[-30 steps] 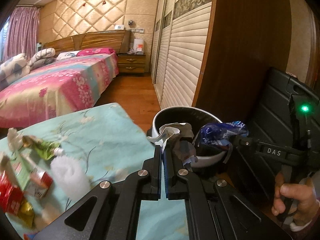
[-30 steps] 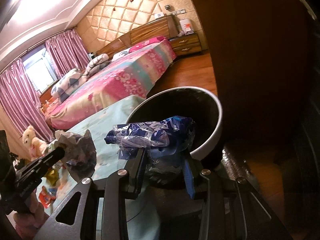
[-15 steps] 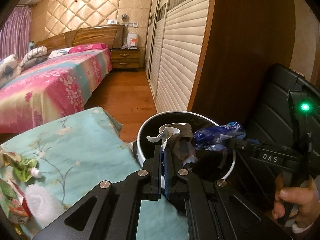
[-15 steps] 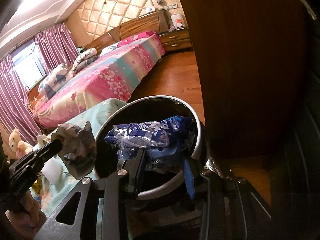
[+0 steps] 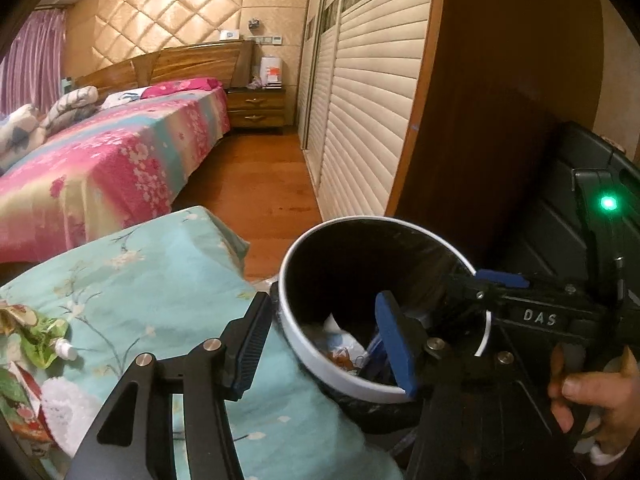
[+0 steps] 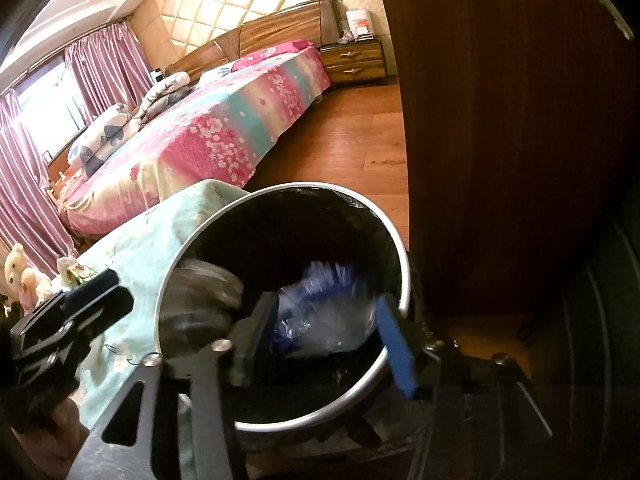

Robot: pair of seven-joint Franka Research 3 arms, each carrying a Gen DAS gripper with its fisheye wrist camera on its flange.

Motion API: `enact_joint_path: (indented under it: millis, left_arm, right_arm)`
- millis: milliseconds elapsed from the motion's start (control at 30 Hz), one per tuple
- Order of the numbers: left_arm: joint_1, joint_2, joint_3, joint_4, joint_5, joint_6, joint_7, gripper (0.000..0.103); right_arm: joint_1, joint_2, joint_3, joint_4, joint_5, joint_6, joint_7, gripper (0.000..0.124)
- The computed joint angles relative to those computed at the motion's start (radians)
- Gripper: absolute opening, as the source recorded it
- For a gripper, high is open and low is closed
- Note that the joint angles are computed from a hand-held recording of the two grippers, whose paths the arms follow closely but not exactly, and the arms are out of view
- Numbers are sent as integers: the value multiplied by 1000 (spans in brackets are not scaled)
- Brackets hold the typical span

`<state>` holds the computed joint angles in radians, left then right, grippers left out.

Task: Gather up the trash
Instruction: 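Open both tools to drop the silver paper and blue bag into the bin, then move both open tools back over the table toward the remaining trash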

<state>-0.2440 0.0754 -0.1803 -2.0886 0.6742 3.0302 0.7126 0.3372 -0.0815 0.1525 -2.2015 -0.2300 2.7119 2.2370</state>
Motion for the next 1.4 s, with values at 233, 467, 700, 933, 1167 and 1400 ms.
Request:
enact_joint_path:
  millis: [233, 467, 700, 933, 1167, 1400]
  left_arm:
    - [19, -78, -2, -100, 49, 19, -109, 58]
    - [86, -213, -60, -237, 101, 11, -225, 62]
    - [148, -401, -120, -400, 62, -6, -261, 63]
    - [129, -578, -121, -549, -65, -50, -230, 67]
    - [129, -765, -159, -661, -133, -148, -253, 69]
    - [100, -940, -180, -749, -176, -273, -302, 79]
  right_arm:
    - [-4, -41, 10, -48, 33, 60, 27, 76]
    - [13, -72, 39, -91, 100, 134, 29, 88]
    - [37, -92, 83, -110, 128, 184, 24, 90]
    - [91, -78, 96, -108, 196, 196, -17, 93]
    - [135, -57, 105, -106, 228, 209, -52, 98]
    - [189, -3, 105, -75, 271, 219, -113, 98]
